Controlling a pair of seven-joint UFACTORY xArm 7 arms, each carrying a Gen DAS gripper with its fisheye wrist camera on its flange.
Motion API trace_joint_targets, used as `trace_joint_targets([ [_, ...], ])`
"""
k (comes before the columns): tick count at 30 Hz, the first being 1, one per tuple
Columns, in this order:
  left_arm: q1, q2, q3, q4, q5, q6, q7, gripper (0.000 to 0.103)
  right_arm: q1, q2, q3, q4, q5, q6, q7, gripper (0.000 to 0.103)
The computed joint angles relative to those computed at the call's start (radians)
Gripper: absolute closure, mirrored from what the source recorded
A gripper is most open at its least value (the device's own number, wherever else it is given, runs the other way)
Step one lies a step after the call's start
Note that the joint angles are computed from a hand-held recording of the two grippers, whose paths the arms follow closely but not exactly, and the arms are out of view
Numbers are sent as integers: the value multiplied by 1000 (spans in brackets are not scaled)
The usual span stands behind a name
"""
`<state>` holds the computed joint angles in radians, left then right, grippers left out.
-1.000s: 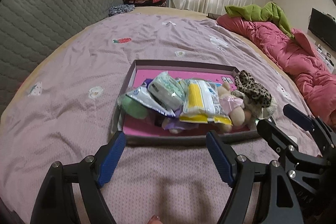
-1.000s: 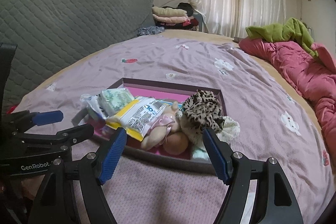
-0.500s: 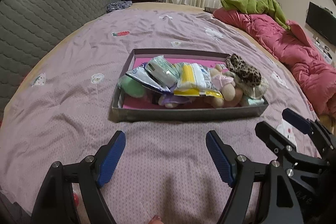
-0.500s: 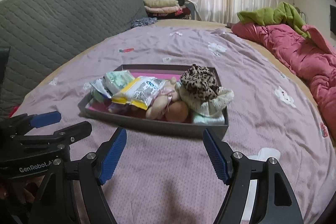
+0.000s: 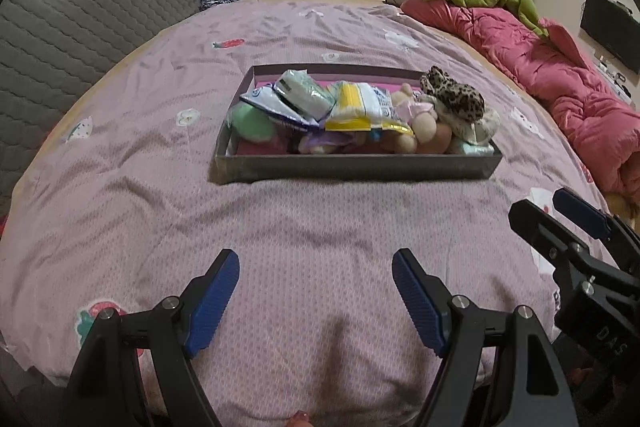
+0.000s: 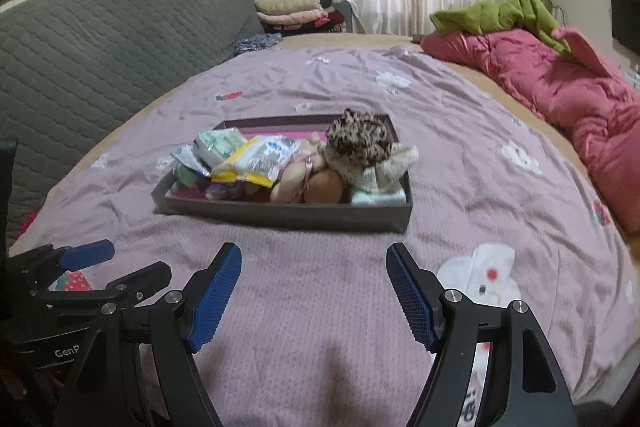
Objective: Organize soft objects
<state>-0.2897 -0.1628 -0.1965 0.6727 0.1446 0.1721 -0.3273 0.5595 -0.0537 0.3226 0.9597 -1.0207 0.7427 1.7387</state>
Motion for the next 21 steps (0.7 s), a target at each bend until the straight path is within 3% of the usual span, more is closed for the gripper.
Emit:
trace_joint_targets([
  [12, -1, 44, 23, 11, -35, -25, 33, 25, 23, 61, -23, 22, -13, -15, 2, 27],
  [21, 13, 79, 25, 32, 3, -27, 6, 25, 36, 89, -43, 37, -29, -15, -15, 27],
])
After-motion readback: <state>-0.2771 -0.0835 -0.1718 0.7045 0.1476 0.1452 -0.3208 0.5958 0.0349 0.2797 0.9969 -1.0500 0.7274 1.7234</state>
